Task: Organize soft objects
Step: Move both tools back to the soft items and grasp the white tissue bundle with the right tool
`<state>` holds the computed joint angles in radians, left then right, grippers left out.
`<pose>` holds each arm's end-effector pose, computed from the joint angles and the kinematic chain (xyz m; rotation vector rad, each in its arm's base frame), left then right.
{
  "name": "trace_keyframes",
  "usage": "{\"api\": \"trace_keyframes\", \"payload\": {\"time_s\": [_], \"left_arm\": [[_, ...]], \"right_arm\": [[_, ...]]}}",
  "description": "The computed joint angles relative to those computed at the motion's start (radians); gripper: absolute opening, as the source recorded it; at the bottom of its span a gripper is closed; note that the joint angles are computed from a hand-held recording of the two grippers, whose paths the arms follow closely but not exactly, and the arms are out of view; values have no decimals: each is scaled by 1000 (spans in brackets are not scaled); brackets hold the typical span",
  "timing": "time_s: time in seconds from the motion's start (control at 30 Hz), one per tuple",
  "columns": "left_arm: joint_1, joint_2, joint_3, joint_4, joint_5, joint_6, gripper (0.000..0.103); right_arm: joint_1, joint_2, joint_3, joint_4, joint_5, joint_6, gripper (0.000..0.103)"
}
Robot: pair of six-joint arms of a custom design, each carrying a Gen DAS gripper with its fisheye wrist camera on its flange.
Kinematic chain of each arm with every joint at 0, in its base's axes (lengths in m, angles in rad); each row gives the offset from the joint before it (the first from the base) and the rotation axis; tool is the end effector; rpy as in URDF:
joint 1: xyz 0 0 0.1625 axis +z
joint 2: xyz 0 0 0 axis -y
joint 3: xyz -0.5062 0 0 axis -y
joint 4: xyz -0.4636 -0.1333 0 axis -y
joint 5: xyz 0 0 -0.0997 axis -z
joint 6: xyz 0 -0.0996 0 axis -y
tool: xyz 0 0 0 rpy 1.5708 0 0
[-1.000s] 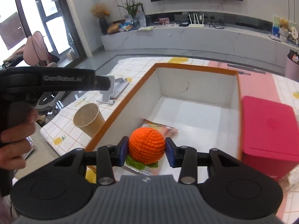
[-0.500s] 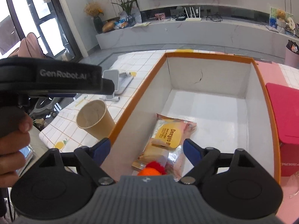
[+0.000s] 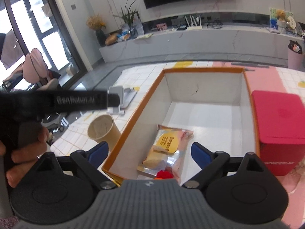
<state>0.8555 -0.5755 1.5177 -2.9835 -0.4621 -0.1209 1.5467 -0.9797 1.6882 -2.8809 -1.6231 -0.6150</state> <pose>-0.3608 -0.7545 0.0686 0.3176 2.1033 -0.9898 0.1094 -0.7755 0.2556 0.7922 -2.6807 0.8002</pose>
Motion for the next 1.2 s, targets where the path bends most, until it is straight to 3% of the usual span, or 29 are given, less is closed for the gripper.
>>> {"api": "trace_keyframes", "payload": {"time_s": [0.23, 0.4, 0.5, 0.63, 0.8, 0.9, 1.03, 1.2], "left_arm": [[-37, 33, -15, -63, 19, 79, 87], [-72, 55, -36, -48, -2, 107, 87], [-98, 82, -50, -114, -15, 189, 88], [-118, 111, -83, -84, -73, 187, 88], [-130, 174, -144, -64, -134, 200, 88], [-141, 254, -203, -177, -114, 264, 88], [-141, 326, -246, -273, -184, 386, 88], [-132, 423, -334, -215, -236, 438, 88]], "right_arm": [[-8, -73, 42, -31, 30, -36, 96], [-29, -151, 56, 11, 20, -5, 96], [-52, -210, 65, 15, 6, -49, 96], [-91, -276, 78, -71, -51, -109, 97], [-158, -318, 48, -97, -108, -71, 97], [-202, -310, 8, -108, -123, -27, 99], [-262, -285, -59, -56, -131, 104, 100], [-333, -202, -139, -90, -136, 149, 100]]}}
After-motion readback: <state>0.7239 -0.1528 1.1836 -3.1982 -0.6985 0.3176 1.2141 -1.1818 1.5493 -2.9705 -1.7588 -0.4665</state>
